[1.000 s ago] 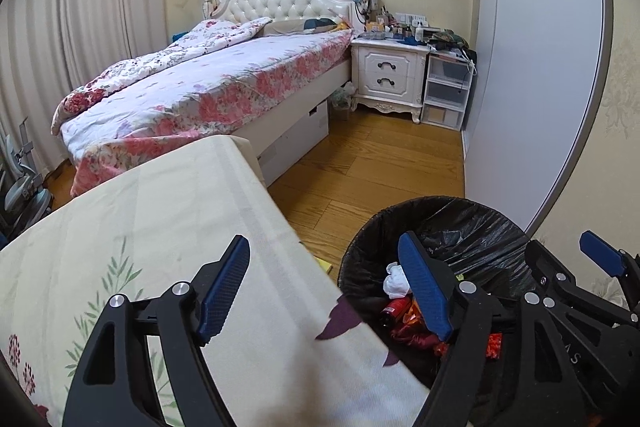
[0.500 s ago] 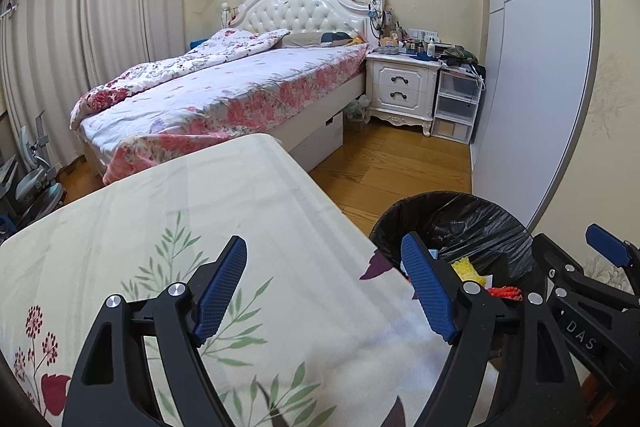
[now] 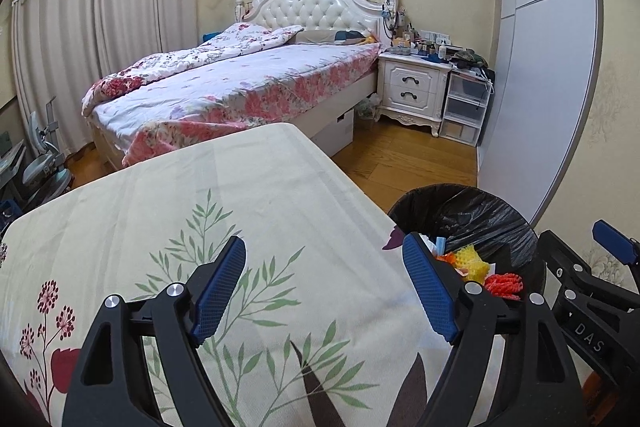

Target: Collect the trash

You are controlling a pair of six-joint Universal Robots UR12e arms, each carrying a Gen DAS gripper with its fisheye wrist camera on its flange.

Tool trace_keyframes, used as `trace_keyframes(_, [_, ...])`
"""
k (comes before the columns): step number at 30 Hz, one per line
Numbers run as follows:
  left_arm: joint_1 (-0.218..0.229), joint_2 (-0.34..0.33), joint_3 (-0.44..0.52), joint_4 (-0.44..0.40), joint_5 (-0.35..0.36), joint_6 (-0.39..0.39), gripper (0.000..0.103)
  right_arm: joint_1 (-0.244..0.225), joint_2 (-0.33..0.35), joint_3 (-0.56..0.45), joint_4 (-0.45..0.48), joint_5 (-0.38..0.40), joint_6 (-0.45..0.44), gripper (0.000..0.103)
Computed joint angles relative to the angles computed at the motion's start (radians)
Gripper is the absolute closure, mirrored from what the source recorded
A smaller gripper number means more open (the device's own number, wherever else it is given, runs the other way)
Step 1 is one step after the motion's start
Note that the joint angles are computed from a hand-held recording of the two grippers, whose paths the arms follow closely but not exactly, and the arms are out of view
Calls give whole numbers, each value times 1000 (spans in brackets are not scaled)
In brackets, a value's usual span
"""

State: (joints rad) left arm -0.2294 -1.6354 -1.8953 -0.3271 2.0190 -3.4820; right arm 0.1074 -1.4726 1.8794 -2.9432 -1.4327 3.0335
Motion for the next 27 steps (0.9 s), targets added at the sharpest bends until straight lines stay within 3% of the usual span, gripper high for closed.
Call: trace_keyframes(27, [5,17,-19,8,2,-11,25,5,-6,5,-10,-1,0,20])
